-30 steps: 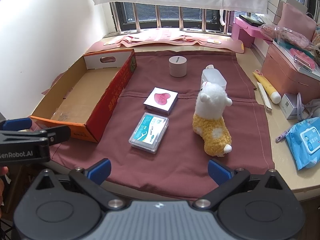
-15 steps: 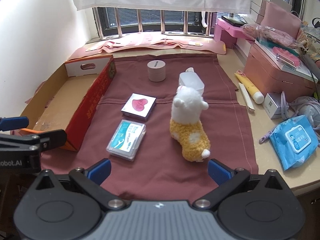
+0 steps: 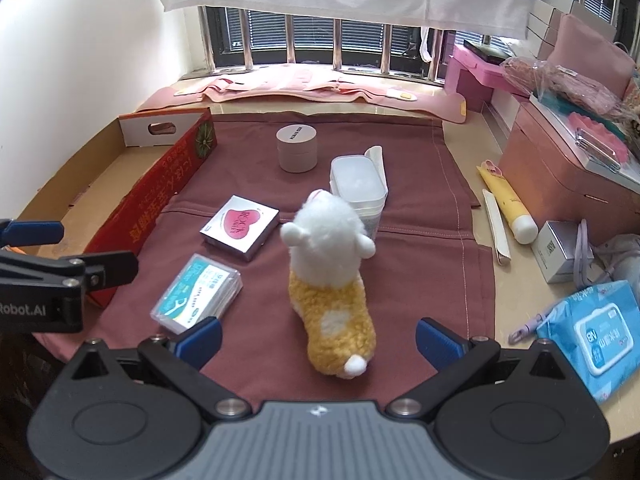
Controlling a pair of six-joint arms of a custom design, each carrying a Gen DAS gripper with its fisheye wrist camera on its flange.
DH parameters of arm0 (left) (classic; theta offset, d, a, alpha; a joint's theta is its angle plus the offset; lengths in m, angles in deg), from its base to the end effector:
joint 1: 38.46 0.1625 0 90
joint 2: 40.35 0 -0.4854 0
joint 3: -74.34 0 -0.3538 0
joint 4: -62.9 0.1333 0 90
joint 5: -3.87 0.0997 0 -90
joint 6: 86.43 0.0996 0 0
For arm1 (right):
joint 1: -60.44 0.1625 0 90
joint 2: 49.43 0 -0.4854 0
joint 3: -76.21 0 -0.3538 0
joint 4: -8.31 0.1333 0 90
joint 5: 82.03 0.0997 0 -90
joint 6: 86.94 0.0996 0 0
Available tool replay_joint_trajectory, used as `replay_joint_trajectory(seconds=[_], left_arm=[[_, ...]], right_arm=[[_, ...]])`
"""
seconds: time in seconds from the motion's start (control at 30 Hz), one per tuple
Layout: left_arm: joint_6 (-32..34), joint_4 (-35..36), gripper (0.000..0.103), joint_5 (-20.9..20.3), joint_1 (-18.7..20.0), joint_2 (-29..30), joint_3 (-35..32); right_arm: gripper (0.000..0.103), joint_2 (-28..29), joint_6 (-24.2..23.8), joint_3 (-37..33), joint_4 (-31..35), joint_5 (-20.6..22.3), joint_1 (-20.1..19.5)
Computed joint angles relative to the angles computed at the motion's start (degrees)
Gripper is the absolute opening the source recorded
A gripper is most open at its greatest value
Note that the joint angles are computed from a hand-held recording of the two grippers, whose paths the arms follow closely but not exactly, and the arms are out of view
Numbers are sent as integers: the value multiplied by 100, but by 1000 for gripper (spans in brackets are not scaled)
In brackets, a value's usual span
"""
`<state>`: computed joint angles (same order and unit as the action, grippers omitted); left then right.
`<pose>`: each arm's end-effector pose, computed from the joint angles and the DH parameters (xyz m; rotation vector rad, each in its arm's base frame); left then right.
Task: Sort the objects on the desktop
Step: 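Move left gripper to the floss-pick box while right gripper approaches the plush alpaca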
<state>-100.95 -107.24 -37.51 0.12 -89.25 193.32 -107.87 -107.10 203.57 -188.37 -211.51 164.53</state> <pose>-0.2997 -0.5052 0.1482 0.6716 2.3156 -0.7701 0.1913 -0.4749 0.2463 0.4117 -2.3043 0.7493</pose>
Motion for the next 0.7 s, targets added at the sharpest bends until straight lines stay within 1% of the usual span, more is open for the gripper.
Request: replay_joint_trajectory(seconds=[0.1,0.3,0.43,0.57,0.7], left_arm=[[-43,-54,103,67,33,155,-61],[-109,-169,103,191,145,478,-244],[-59,-279,103,193,212,661,-321],[33,-186,103,192,261,825,-399],[-33,18,103,229,308,947,-500]], right_arm=[[103,42,-271,-17,-96,141,-161],[103,148,-650,-95,-111,379,-457],[103,250,-1059,-119,-264,531,-590],[103,308,-1335,-177,-214,583,-686],[103,323,-1544,-236,-72,678,-774]])
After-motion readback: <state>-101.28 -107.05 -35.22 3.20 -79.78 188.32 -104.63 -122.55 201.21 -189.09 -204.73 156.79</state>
